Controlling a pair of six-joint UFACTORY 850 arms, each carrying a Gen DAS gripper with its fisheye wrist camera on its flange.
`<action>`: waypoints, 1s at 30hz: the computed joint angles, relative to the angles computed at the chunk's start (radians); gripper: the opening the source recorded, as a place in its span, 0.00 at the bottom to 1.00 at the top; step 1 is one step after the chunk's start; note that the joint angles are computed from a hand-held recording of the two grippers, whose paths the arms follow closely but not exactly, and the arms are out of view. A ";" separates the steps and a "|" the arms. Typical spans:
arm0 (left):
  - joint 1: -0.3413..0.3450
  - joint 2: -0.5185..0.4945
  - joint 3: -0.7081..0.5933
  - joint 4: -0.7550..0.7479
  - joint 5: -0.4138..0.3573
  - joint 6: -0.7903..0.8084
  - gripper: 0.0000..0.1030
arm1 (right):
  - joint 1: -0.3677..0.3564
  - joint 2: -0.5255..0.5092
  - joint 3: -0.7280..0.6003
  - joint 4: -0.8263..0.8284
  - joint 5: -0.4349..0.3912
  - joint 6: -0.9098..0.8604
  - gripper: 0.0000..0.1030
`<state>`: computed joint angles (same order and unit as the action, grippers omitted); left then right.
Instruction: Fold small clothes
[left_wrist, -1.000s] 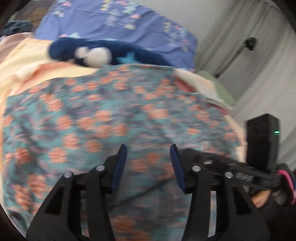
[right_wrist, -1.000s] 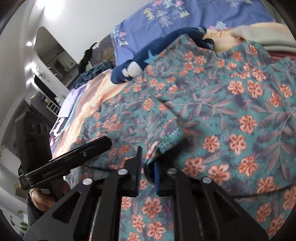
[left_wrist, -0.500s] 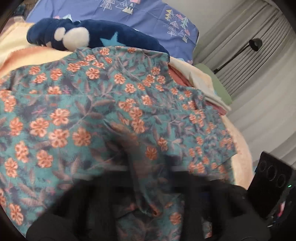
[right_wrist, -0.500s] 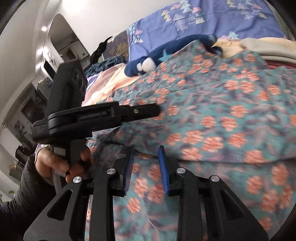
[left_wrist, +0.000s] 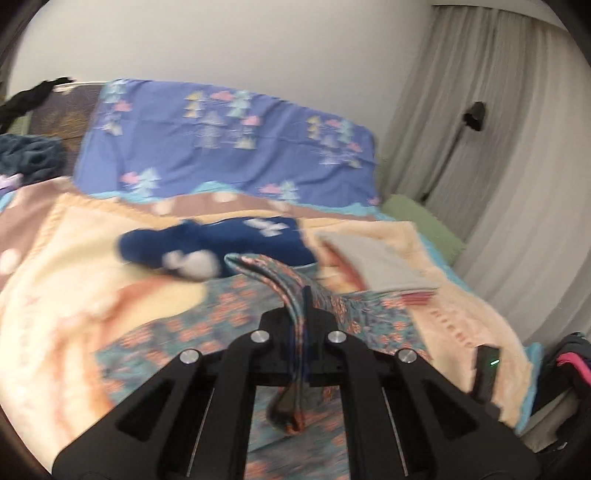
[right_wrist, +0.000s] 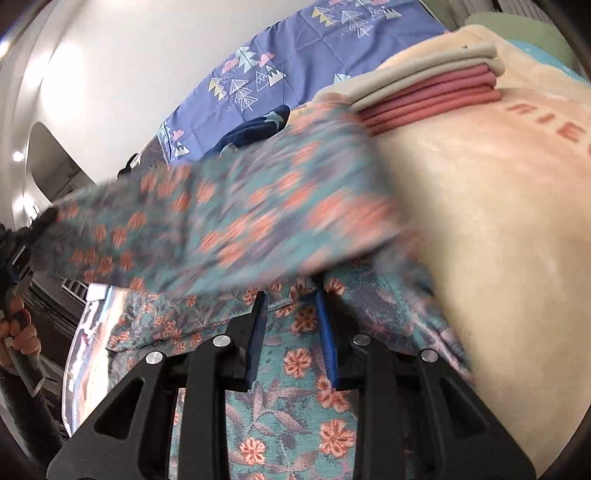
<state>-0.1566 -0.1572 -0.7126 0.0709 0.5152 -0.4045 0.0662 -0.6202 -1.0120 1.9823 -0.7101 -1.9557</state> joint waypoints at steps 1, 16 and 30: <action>0.020 0.003 0.019 0.001 -0.005 -0.014 0.03 | 0.005 0.001 0.001 0.008 0.011 -0.014 0.28; 0.142 -0.204 0.058 -0.053 -0.037 -0.055 0.23 | 0.027 0.092 0.066 -0.133 0.079 -0.068 0.41; 0.104 -0.215 -0.003 -0.214 -0.030 0.142 0.03 | 0.079 -0.045 -0.271 -0.085 0.398 0.027 0.43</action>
<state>-0.0525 -0.3721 -0.7158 -0.1428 0.4847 -0.2629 0.1449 -0.6648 -1.2833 1.8970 -0.3118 -1.9284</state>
